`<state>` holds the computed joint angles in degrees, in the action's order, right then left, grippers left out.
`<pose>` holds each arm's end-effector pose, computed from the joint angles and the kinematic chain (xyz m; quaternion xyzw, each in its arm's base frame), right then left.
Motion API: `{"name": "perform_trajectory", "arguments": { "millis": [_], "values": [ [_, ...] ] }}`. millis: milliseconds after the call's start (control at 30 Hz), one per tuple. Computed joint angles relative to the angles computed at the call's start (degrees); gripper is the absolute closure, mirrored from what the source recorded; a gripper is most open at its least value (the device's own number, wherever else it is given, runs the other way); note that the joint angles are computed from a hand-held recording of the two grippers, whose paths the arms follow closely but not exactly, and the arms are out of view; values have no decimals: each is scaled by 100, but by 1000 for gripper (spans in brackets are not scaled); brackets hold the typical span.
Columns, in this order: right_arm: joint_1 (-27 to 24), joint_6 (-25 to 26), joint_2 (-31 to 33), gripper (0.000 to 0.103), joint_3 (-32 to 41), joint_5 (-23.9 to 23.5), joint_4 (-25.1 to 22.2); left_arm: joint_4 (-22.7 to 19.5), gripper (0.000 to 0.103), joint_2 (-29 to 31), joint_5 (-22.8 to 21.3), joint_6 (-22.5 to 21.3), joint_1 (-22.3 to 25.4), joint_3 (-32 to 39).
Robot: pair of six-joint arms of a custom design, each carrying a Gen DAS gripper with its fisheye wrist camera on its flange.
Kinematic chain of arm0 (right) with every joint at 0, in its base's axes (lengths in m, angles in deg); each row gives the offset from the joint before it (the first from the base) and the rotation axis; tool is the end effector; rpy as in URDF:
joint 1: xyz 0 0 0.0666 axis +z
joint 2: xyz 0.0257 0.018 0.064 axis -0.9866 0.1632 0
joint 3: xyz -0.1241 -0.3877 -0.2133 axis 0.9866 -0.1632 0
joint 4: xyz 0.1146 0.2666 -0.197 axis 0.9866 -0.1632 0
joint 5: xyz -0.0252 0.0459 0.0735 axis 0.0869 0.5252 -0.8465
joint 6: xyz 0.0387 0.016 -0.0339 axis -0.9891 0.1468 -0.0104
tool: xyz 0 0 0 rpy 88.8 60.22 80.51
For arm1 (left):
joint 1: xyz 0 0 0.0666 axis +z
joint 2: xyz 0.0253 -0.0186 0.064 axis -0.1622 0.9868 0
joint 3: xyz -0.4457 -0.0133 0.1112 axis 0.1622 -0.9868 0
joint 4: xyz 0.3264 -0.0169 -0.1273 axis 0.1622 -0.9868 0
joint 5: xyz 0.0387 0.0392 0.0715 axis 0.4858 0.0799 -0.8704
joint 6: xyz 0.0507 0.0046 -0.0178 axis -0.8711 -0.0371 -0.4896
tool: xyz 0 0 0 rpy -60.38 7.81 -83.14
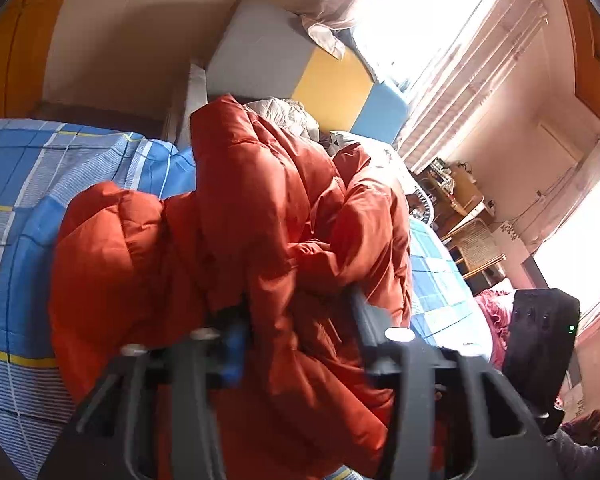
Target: Fold large clothes
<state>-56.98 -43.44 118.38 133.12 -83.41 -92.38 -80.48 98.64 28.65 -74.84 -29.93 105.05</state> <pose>0.3908 0.1667 0.3894 0.1579 0.9110 0.1651 0.3433 0.5574 -0.2316 0.3873 0.1990 0.8655 -0.3613 0.2844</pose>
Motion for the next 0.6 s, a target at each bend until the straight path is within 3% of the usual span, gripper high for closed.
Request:
{"name": "perform_trajectory", "arguments": {
  "millis": [100, 267, 367, 600],
  "values": [
    [-21, 27, -45, 27, -35, -53, 23, 49, 95, -83, -256, -163, -64, -31],
    [-236, 46, -240, 27, -82, -364, 292, 91, 97, -209, -371, -219, -21, -60],
    [-370, -46, -404, 27, -152, -158, 454, 106, 97, -253, -346, -213, 50, -89],
    [-555, 215, -92, 36, 247, 272, 50, 83, 97, -356, -275, -314, 280, -213]
  ]
}}
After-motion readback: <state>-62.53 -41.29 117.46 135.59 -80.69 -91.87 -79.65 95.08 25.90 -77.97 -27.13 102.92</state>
